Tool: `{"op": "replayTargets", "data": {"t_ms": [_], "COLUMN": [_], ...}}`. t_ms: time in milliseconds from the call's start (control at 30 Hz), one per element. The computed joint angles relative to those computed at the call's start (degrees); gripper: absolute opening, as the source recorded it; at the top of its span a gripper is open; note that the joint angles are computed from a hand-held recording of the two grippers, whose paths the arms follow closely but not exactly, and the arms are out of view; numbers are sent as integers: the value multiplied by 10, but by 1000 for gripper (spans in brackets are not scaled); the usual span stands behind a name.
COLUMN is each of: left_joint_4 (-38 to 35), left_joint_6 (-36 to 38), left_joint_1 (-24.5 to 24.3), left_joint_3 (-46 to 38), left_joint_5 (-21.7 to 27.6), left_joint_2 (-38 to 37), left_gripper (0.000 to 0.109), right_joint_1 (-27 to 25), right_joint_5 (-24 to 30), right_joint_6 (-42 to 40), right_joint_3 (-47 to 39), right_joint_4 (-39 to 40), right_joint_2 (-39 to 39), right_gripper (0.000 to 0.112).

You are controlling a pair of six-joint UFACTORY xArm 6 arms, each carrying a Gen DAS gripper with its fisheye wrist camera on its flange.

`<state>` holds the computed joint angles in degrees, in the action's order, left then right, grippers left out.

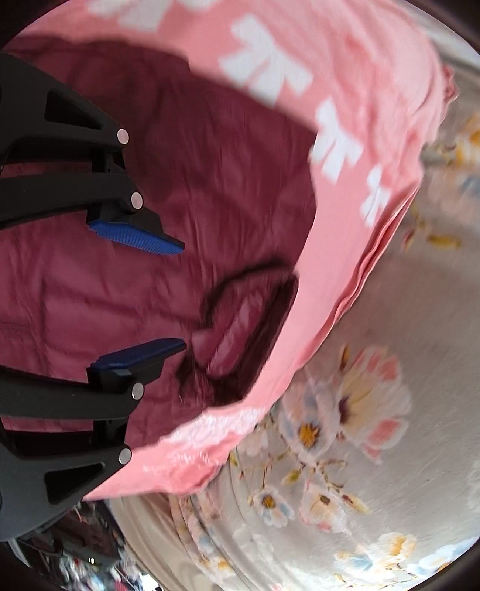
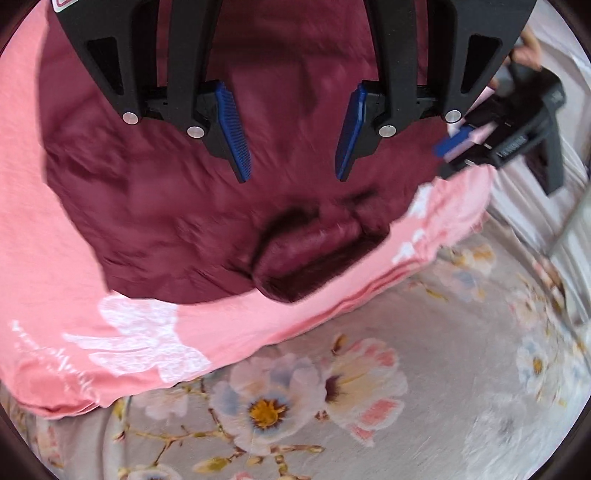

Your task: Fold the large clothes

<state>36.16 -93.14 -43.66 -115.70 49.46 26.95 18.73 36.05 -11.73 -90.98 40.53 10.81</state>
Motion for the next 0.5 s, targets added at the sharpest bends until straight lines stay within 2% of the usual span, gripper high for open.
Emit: {"op": "replayTargets", "data": {"t_ms": [67, 133, 233, 367, 467, 500], "left_joint_4": [-41, -63, -98, -136, -153, -159], "left_joint_6": [15, 28, 57, 74, 94, 100], "left_joint_1": [19, 30, 44, 61, 64, 65], "left_joint_3": [-37, -74, -155, -205, -280, -306], "left_joint_5": [-39, -46, -14, -3, 41, 54], "left_joint_2": [36, 68, 127, 172, 220, 236], "left_gripper": [46, 45, 45, 41, 35, 34], "right_joint_1": [1, -1, -2, -6, -5, -4], "right_joint_5": [3, 11, 23, 46, 70, 80], "right_joint_6": [15, 39, 82, 140, 163, 170], "right_joint_3": [-44, -98, -162, -233, -284, -301], "right_joint_4": [7, 16, 20, 23, 22, 16], "right_joint_2": [34, 77, 132, 197, 238, 251], "right_gripper": [48, 48, 49, 48, 48, 45]}}
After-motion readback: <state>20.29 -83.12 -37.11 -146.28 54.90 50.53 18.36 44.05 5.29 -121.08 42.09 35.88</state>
